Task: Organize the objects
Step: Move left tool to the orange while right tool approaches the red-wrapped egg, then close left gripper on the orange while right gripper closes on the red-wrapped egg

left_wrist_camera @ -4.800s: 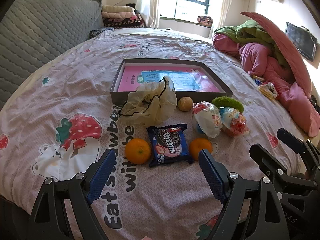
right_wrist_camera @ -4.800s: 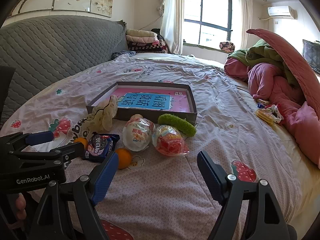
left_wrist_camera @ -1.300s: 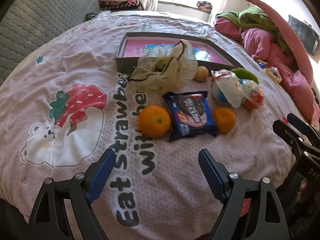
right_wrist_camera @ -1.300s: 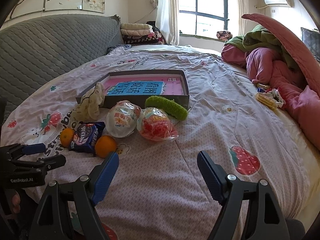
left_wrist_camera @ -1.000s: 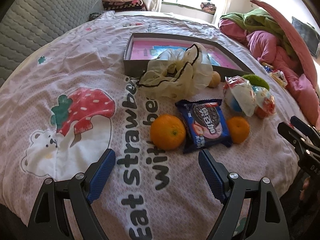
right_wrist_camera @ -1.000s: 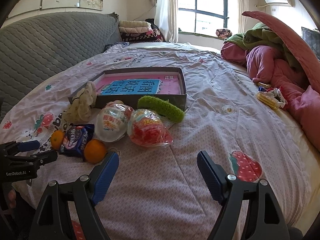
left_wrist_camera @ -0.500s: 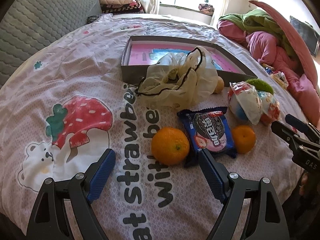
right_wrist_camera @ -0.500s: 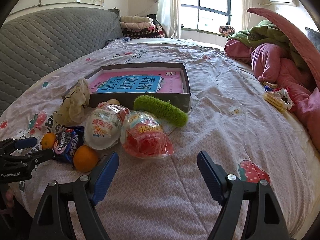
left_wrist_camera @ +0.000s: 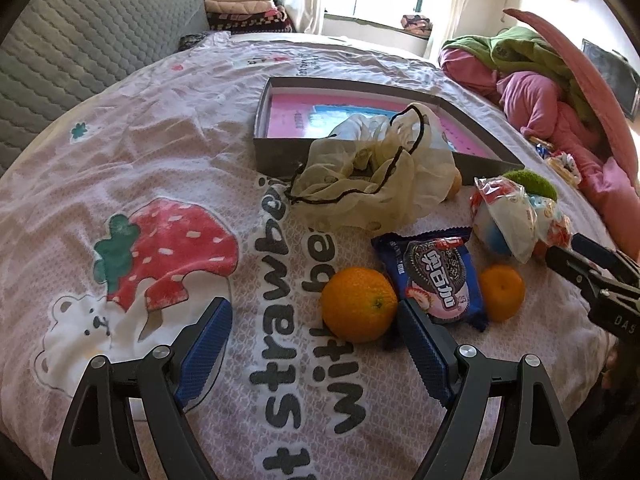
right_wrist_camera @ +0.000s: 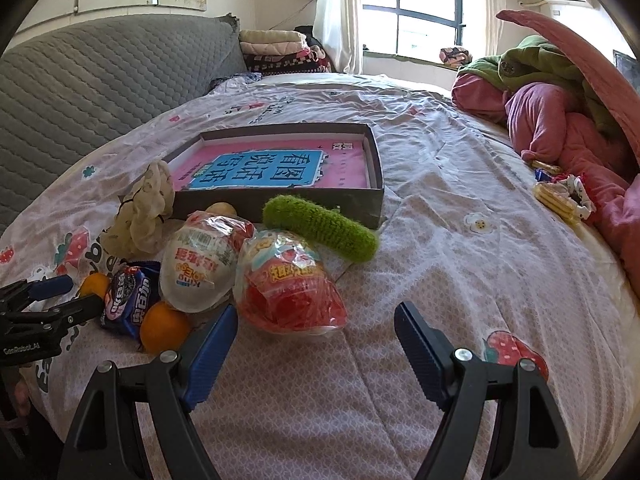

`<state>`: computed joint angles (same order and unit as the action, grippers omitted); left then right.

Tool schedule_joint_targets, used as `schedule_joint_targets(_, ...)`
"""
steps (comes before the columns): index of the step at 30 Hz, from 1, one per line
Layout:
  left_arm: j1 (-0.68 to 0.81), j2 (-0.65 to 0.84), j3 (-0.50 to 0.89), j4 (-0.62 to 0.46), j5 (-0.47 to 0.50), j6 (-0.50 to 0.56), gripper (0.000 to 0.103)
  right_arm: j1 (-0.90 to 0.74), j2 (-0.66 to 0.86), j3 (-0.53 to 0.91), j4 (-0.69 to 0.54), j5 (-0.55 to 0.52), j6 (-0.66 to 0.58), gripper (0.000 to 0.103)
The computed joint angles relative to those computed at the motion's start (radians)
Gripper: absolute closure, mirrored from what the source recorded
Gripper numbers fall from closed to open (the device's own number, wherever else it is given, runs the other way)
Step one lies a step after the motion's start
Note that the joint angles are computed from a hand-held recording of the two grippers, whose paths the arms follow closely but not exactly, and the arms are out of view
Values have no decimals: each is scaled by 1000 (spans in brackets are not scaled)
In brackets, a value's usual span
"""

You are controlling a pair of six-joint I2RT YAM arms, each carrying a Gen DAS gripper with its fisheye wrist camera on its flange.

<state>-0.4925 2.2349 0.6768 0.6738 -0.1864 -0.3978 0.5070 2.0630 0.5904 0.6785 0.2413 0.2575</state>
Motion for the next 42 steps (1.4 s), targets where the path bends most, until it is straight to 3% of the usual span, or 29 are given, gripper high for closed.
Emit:
schedule_joint_targets(8,26,43,52,7,61,16,19,-6,21,34,-21,-13,-3,23)
schedule_joint_targets(14,23,54,32,71,112,3,39,-13,39,61,-32,-17,-7,25)
schedule_joint_targets(23,26,70,41,97,184,-3,62,-23,69,99,-38,-43,-30,43)
schedule_joint_targets(25,24,72,44,97,186,-2,62,-22,74,100,-24,-55,-42,50)
schedule_joint_targets(33,48,75,52,95,245,-46,63,-27,83,73,57,-73,-56,51)
schedule_joint_targets(42,30,42,10,116,216,-75,64,-19,58,27,119,-73,-58,51)
